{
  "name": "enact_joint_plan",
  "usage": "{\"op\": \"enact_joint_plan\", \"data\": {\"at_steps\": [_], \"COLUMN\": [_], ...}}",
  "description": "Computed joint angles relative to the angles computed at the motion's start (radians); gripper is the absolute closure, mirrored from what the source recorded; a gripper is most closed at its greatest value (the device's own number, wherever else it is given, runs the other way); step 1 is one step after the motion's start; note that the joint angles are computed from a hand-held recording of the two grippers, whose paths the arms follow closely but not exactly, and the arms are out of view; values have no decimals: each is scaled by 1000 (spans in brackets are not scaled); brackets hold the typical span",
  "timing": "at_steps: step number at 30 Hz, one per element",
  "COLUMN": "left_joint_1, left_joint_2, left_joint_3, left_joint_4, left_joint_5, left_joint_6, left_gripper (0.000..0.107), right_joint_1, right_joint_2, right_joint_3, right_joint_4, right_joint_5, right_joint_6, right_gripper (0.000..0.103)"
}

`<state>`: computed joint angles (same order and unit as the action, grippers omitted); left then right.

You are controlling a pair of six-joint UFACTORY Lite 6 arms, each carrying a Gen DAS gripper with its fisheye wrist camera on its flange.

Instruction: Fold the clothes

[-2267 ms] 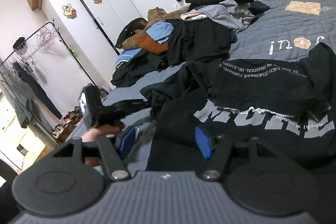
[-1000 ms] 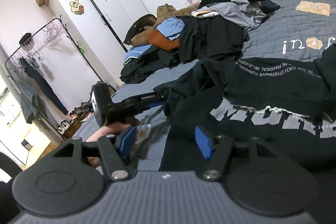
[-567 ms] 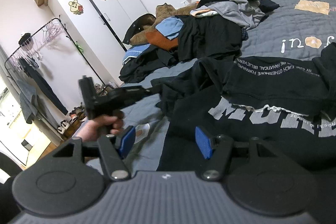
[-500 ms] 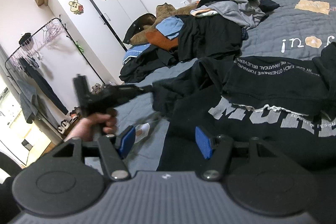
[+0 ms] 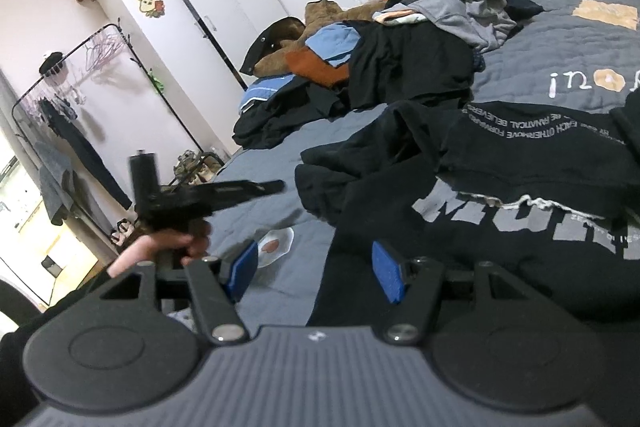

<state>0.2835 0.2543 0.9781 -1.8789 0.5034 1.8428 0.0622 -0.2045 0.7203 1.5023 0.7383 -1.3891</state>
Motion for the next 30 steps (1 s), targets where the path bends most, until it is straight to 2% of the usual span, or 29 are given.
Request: {"op": "enact_joint_plan", "data": {"at_steps": [2,3,4,7,11,12,15,19,25,30], "left_joint_1": [-20,-31,-34,-42,-48,-49,-42,-11,104,150], "left_joint_2": [23,35,42,67,126,141,166,120,-19,-125], "left_joint_3": [0,0,-4,0,36,41,66,45,-9,-43], "left_joint_4": [-53,-80,-119,-183,-130,-126,-75,-52,26,185], "left_joint_5": [-4,-6,6,21,23,36,60,86,211,212], "left_joint_6": [46,68,102,129,24,11,-60,-72,-134,-241], "left_gripper": [81,54,48,48,48,51,92,98,101,101], "right_joint_1": [10,15,19,29,37,37,32,17,-22,-62], "right_joint_2": [3,4,6,11,18,18,14,9,-11,-24], "right_joint_3": [0,0,0,0,0,0,0,-1,-12,-21], "right_joint_4": [-2,-1,-2,-2,-4,-5,-9,-8,-23,-43], "right_joint_5": [-3,-7,-10,-16,-24,-24,-20,-11,18,48], "right_joint_6": [0,0,-1,-2,2,2,4,3,4,4], "right_gripper": [41,41,41,41,41,41,41,41,41,41]}}
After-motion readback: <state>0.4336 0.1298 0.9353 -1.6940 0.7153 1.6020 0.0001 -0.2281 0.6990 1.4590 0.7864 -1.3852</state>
